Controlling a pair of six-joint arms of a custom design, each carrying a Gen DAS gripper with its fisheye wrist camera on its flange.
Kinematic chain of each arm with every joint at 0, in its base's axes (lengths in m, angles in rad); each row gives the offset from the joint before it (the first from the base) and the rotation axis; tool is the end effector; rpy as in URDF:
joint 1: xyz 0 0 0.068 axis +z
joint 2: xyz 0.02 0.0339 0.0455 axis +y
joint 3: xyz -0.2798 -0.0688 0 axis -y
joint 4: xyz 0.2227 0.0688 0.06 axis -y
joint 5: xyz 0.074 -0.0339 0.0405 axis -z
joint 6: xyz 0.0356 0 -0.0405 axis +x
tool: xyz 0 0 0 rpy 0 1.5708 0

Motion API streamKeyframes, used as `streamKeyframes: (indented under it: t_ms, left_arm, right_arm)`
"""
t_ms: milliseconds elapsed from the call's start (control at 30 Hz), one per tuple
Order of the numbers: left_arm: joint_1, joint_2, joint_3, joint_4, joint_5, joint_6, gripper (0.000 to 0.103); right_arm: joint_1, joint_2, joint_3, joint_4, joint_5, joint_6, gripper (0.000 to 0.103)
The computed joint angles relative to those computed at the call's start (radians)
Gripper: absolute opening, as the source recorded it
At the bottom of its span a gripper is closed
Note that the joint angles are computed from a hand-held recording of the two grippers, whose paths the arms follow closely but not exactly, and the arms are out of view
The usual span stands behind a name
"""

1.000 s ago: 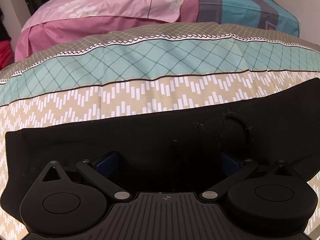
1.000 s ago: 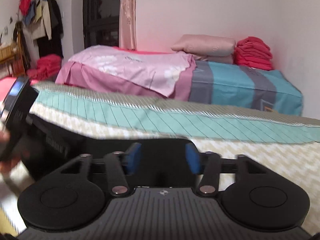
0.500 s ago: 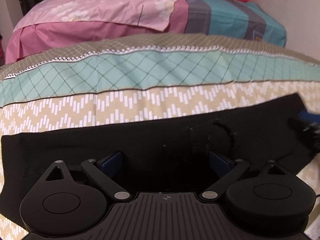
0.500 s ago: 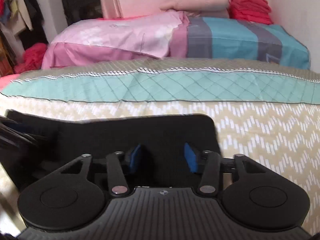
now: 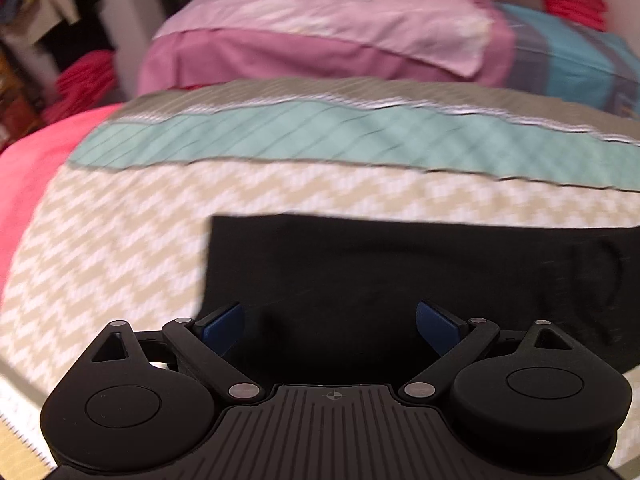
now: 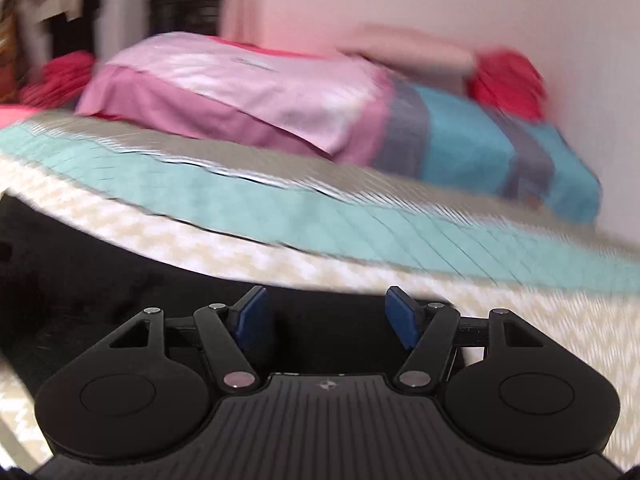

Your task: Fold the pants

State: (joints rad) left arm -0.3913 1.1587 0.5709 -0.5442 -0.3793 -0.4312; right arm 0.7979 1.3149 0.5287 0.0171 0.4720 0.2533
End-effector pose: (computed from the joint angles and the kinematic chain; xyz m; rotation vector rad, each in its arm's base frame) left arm 0.1640 -0.0534 0.1994 -0.1621 2.5811 0.2243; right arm 0.1686 0.1497 0.1955 -0.3804 2.2063 0.0103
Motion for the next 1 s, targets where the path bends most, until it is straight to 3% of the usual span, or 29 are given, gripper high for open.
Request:
streamKeyframes:
  t_ms: [100,200,333,433,600,700,733,800,833,933,1000]
  left_arm:
    - [0.154,-0.073,-0.029,-0.039,0.031,0.054,0.103]
    - [0.335,-0.156,-0.046,-0.068,0.078,0.143,0.103]
    - [0.623,-0.241,-0.057,-0.097,0.14,0.31,0.103]
    - [0.892,-0.269,-0.071,-0.085,0.222,0.486,0.103]
    - [1.268,-0.257,-0.08,-0.058,0.363,0.723,0.103]
    - [1.383,-0.247,-0.079,-0.049,0.411,0.799,0.103]
    - [1.407,-0.245,-0.077,-0.048,0.424,0.813,0.103]
    - [1.437,-0.24,-0.078,-0.043,0.441,0.83,0.103]
    - [1.444,-0.237,-0.077,-0.043,0.445,0.833,0.103]
    - [1.436,-0.234,-0.08,-0.041,0.449,0.825,0.103]
    - [1.424,-0.239,-0.079,-0.047,0.45,0.818,0.103]
  right_arm:
    - [0.188,0.107,0.079,0.039,0.043,-0.019,0.072]
    - [0.33,0.264,0.201,0.069,0.007,-0.024,0.073]
    - [0.49,0.517,0.452,0.038,0.01,-0.072,0.073]
    - [0.551,0.677,0.645,-0.015,-0.016,-0.11,0.074]
    - [0.596,0.897,0.959,-0.192,0.107,-0.139,0.076]
    - [0.588,0.927,1.005,-0.202,0.141,-0.127,0.08]
    - [0.582,0.93,1.016,-0.212,0.132,-0.119,0.078]
    - [0.565,0.929,1.024,-0.221,0.083,-0.102,0.061]
    - [0.559,0.929,1.033,-0.234,0.075,-0.09,0.058]
    - [0.533,0.905,1.024,-0.241,-0.005,-0.059,0.028]
    - [0.511,0.879,1.01,-0.243,-0.055,-0.023,0.023]
